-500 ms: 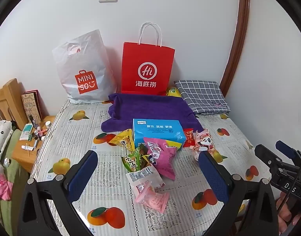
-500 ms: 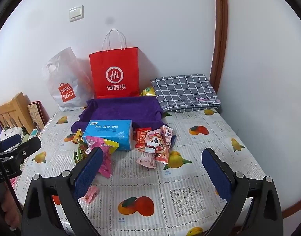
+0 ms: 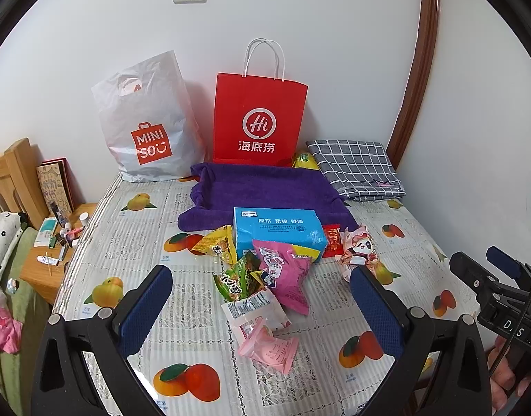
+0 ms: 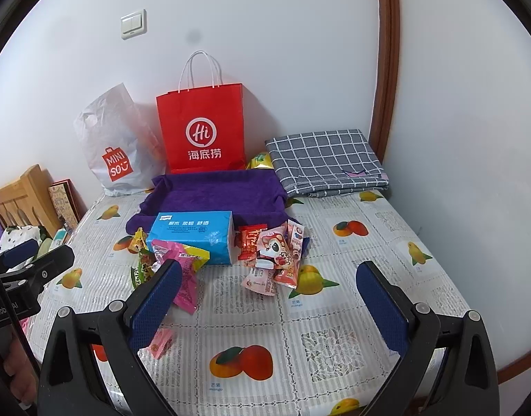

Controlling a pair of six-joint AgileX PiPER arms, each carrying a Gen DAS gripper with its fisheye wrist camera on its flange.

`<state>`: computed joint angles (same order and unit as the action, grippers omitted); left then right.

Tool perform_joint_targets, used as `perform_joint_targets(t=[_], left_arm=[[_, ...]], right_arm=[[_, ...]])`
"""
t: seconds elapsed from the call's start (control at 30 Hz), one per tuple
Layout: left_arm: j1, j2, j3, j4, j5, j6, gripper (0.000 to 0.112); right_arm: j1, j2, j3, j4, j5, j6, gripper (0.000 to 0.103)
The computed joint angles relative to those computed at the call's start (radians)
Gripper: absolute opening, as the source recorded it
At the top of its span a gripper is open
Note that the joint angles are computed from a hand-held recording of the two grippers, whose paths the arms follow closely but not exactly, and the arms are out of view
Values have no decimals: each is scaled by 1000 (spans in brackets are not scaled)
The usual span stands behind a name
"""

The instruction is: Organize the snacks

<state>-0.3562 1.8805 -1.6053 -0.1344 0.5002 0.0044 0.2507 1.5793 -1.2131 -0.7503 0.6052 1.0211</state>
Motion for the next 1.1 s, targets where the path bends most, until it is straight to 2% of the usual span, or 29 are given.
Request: perform_joint_targets(t=[0.83,1.1], left_arm=[[-8,16,-24,9,3,-3,103],[-6,13,-12,-24,-25,20,103]], right_arm=[[13,-8,5,-33,3,28,99],[15,-17,14,-46,-4,37,99]])
